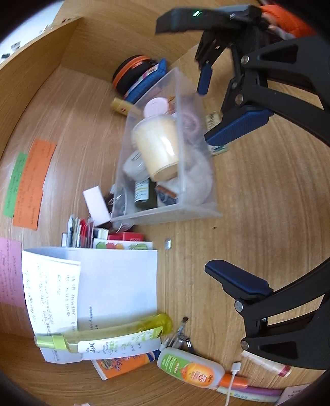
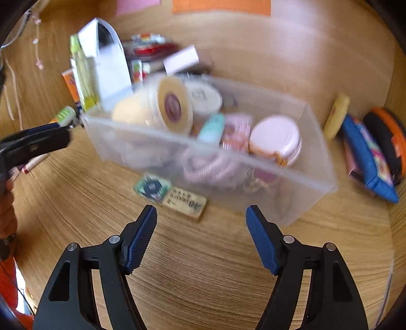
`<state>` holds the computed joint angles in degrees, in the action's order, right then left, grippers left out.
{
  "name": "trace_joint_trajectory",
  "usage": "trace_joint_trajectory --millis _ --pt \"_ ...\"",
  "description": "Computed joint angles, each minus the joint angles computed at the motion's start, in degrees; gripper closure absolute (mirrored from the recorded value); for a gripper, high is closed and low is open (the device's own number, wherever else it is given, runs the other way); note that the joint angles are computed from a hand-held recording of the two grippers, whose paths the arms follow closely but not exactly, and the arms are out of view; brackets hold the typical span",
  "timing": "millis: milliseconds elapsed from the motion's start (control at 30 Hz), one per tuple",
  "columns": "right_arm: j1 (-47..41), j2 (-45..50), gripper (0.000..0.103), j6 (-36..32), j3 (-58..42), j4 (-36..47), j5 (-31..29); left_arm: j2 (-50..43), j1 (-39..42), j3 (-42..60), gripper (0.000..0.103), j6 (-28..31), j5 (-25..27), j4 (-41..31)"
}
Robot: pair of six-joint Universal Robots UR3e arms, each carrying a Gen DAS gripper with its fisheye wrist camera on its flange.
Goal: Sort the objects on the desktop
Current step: 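Grasp the green flower tile with left tool while right tool grasps the beige eraser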
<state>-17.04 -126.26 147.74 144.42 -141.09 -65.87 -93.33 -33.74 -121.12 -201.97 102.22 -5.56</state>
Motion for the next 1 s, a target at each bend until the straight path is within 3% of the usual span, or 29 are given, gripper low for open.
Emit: trace_joint_trajectory --millis 167,433,500,600,800,1000 --pt "4.0 7.0 0.035 2.9 -1.7 -3.6 -2.9 -0.8 -1.1 -1.3 0.011 1.1 0.1 1.5" --pt "9.6 9.6 0.055 6.6 -2.0 -8.0 -5.2 -0.8 0.7 -3.0 0.011 1.0 -4.2 1.8" --pt "10.3 10.0 0.066 6.7 -2.0 -8.9 -5.6 -0.7 0.7 -3.3 0.011 0.9 -4.3 1.9" --pt "9.4 8.5 0.073 5.5 -1.3 -7.7 -4.5 -0.5 0.6 -3.2 0.011 0.6 -4.3 1.3" --pt "3.6 0.6 0.086 -1.1 0.1 1.9 0.2 -3.9 -2.1 2.3 0.011 0.9 -2.2 -4.6" --pt "-7.2 -12.0 0.086 -13.4 -0.3 21.4 5.6 -10.4 -6.4 11.7 0.011 0.2 1.5 -10.8"
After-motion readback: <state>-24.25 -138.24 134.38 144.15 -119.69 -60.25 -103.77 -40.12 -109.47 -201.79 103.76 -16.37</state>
